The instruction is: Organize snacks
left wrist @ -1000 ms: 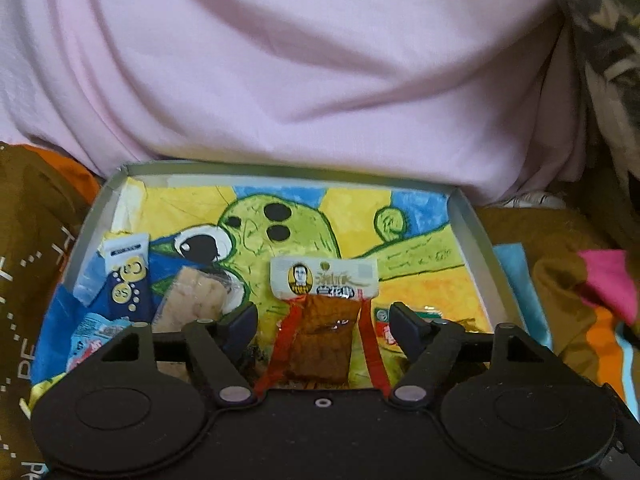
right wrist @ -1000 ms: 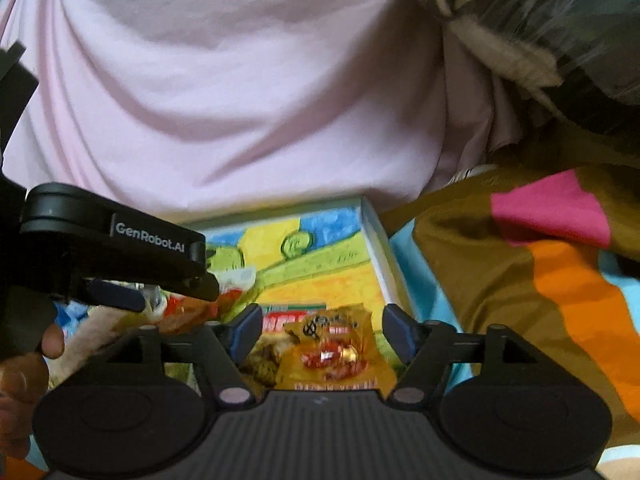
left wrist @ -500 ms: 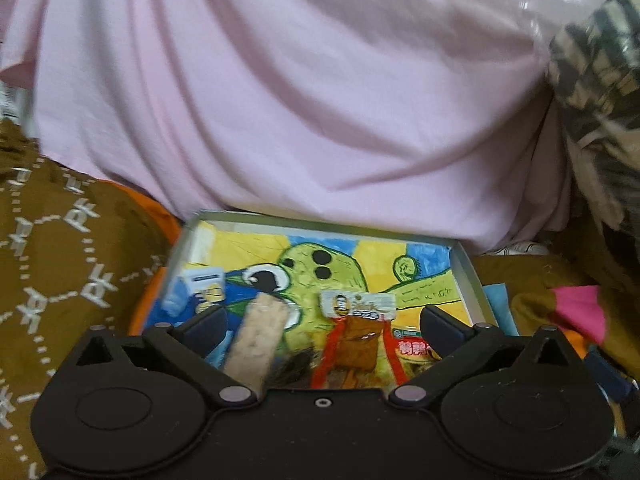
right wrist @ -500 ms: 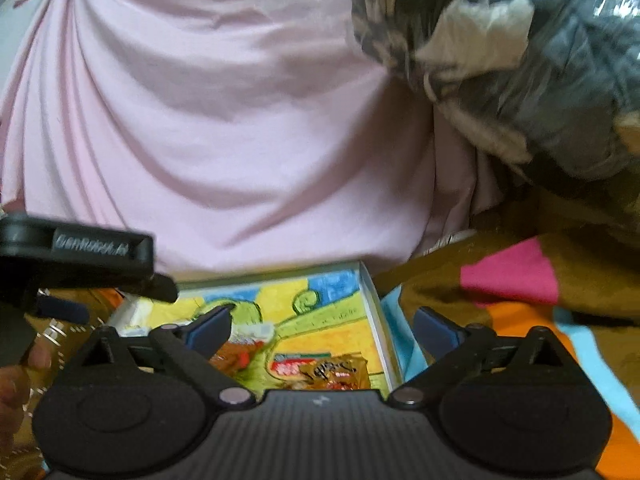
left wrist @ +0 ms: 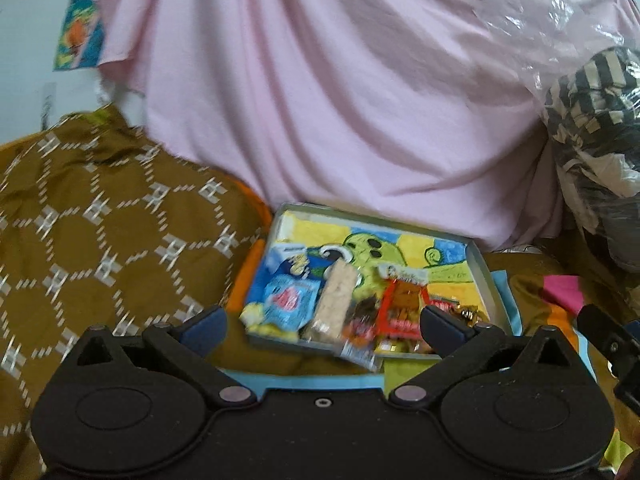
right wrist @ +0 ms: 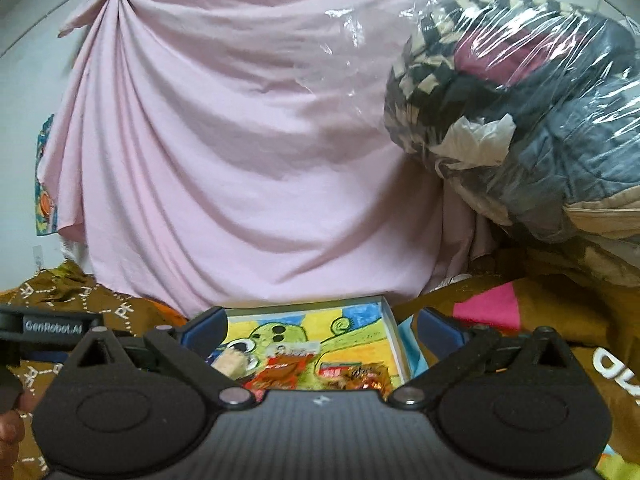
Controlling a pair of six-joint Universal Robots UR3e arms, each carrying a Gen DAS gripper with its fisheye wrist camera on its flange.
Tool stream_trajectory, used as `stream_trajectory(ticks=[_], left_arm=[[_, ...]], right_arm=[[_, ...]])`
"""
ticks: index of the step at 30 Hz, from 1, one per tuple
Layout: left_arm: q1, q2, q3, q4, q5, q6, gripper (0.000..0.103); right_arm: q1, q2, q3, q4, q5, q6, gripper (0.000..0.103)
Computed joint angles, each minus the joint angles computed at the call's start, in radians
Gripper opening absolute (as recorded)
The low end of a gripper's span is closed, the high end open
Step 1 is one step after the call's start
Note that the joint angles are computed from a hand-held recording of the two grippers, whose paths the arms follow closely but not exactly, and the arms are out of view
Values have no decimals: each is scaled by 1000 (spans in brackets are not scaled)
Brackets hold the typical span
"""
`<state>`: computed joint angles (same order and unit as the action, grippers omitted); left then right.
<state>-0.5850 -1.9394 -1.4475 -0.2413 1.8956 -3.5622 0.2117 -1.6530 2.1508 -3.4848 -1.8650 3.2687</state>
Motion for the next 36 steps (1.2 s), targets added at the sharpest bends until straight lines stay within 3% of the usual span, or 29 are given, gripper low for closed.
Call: stream_trajectory(ticks=[7,15,26,36], left_arm=[[-39,165,-271,94,45,-32,102],[-128,298,-477,139,172,-5,102],[-212,428,-642,130,275,-24,102],[-271,507,-745,72,357,-92,102]], right_arm=[[159,-47,31,56,-128,11,103],[326,-77,80,103,-261,82,103],[558,-71,96,169,-456,115,103],[679,-86,120,293,-549,233,103]])
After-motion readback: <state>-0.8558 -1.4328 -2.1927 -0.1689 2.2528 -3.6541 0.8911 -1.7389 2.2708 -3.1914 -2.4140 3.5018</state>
